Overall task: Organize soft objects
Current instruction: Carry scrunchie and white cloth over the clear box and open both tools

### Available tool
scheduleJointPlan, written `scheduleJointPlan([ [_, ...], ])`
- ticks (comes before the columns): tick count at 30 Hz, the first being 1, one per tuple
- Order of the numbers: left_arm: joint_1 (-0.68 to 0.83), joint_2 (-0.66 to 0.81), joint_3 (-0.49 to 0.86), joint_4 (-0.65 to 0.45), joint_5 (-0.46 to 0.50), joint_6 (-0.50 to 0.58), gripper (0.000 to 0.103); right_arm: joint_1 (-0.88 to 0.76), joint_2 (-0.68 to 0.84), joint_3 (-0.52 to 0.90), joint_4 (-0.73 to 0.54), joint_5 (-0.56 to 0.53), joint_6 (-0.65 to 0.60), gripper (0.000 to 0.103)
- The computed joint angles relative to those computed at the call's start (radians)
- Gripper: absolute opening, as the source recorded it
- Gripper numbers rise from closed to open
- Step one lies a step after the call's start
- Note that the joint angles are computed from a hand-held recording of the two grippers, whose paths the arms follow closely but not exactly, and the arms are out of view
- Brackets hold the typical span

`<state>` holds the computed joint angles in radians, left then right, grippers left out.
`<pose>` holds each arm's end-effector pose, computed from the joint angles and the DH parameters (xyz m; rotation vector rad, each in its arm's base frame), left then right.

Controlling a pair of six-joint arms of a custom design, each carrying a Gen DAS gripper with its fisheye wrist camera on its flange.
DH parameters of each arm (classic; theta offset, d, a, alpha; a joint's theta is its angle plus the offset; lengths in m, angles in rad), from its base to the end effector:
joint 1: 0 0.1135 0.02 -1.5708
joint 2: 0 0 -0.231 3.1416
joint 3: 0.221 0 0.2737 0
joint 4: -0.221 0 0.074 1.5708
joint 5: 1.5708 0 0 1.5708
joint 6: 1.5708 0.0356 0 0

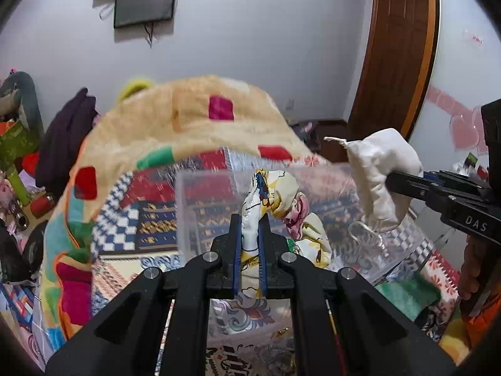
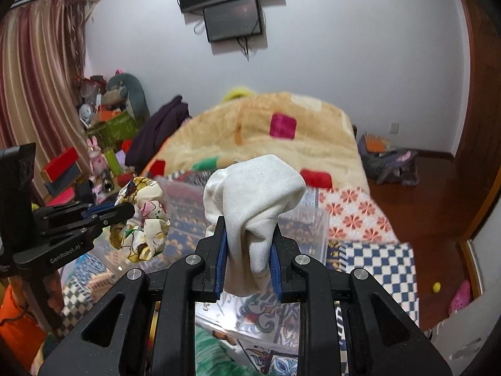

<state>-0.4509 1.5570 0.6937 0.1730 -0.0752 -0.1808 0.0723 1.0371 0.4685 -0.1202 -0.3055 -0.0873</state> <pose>0.2895 -0.1372 0.1108 0.2659 2.2555 -0.2511 0.2417 0.0282 0.1505 -0.3404 2.2172 0.3365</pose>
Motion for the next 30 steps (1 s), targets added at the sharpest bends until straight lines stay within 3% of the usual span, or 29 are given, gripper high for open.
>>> scheduleJointPlan([
  [11, -0.06, 0.135, 0.075, -0.012, -0.044, 0.056, 0.009, 0.065, 0.216, 0.076, -0.007, 0.056, -0.054, 0.021],
  [13, -0.062, 0.131, 0.076, -0.018, -0.046, 0.053, 0.014, 0.064, 0.22, 0.084, -0.028, 0.053, -0.069, 0.024],
  [17, -0.059, 0.096, 0.066, -0.039, -0.041, 0.034, 0.031, 0.058, 0.195, 0.08, -0.046, 0.055, -0.073, 0.061],
  [18, -0.06, 0.08, 0.058, -0.041, -0.044, 0.029, 0.038, 0.057, 0.168, 0.069, -0.05, 0.062, -0.074, 0.065],
  [22, -0.079, -0.028, -0.001, -0.054, -0.073, 0.015, 0.046, 0.052, 0.084, 0.047, -0.074, 0.064, -0.071, 0.067],
  [26, -0.112, -0.171, -0.075, -0.077, -0.11, 0.003, 0.057, 0.037, -0.058, 0.001, -0.112, 0.048, -0.062, 0.082],
  [30, -0.159, -0.301, -0.141, -0.115, -0.152, -0.018, 0.064, 0.025, -0.217, -0.04, -0.182, 0.038, -0.063, 0.083],
])
